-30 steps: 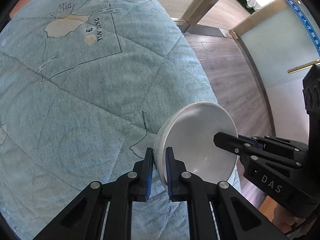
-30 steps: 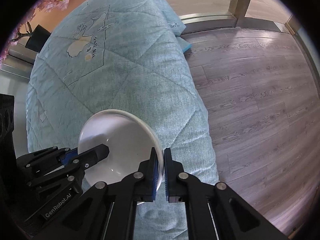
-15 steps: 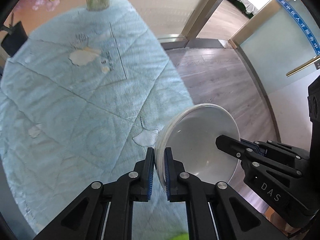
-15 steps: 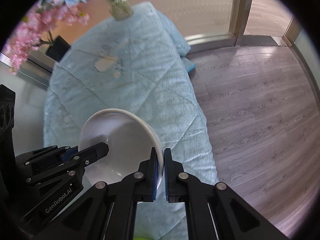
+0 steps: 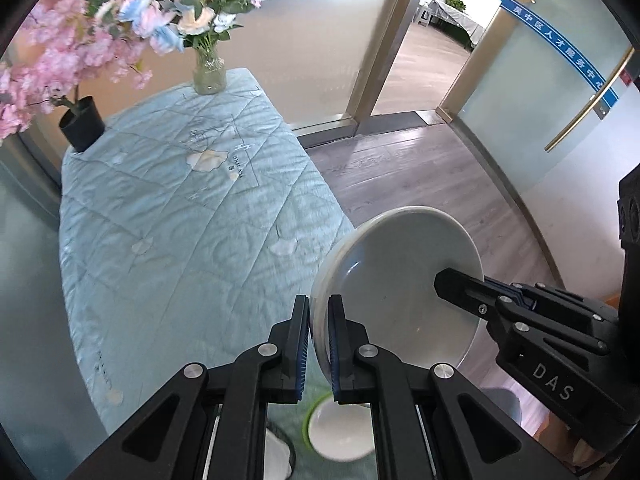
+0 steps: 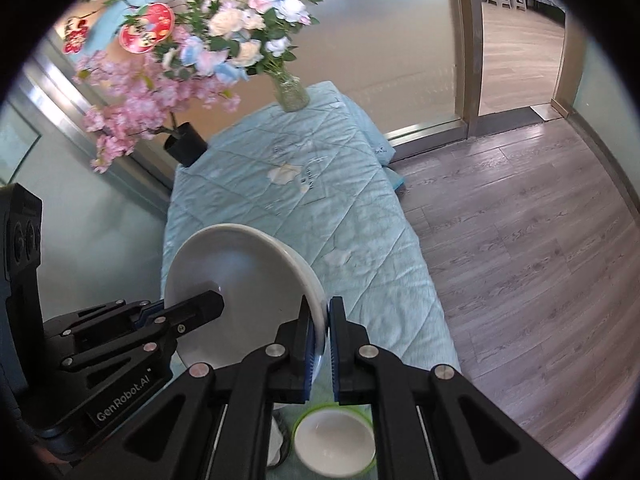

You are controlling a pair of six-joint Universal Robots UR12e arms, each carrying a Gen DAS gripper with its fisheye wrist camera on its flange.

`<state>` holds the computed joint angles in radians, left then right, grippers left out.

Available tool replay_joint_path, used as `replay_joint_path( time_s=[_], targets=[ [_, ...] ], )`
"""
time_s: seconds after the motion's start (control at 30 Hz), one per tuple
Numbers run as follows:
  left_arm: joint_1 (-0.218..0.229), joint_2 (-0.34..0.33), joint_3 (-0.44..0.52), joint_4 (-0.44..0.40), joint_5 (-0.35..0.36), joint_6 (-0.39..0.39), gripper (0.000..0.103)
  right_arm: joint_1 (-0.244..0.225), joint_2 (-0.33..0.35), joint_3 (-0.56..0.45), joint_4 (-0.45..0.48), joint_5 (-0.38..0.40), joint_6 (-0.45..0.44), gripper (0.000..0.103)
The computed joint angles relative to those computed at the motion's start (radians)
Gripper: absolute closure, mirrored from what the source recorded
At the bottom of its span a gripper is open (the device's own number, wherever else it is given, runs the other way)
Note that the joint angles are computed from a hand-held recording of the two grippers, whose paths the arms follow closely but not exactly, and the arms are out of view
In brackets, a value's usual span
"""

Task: Organize plates and bowls
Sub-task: 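Lift the small white bowl with both grippers and carry it over the bowls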

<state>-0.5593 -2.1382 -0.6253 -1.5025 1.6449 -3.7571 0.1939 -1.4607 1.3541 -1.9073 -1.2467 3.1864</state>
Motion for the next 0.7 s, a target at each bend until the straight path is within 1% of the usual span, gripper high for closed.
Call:
replay_joint_path(
  time_s=[0.17, 0.43, 0.57, 0.7],
  targets=[
    [-0.038, 0.076, -0.088, 0.033, 0.026, -0.046, 0.097, 0.007, -0.063, 0.038, 0.016, -0.004, -0.009, 0.097],
    [-0.107, 0.175, -0.178, 0.057, 0.089, -0.113, 0.097, 0.016, -0.157, 0.091, 0.019, 0.006, -0.048, 0.097],
    [-0.136, 0.223, -0.237, 0.064, 0.098, -0.155, 0.097, 0.018, -0.194, 0.121, 0.036, 0.021, -0.059, 0.096],
    [-0.162, 0.260, -0.292, 0.070, 0.100, -0.193, 0.097, 0.024, -0.220, 0.144, 0.062, 0.020, -0.075, 0.096]
  ],
)
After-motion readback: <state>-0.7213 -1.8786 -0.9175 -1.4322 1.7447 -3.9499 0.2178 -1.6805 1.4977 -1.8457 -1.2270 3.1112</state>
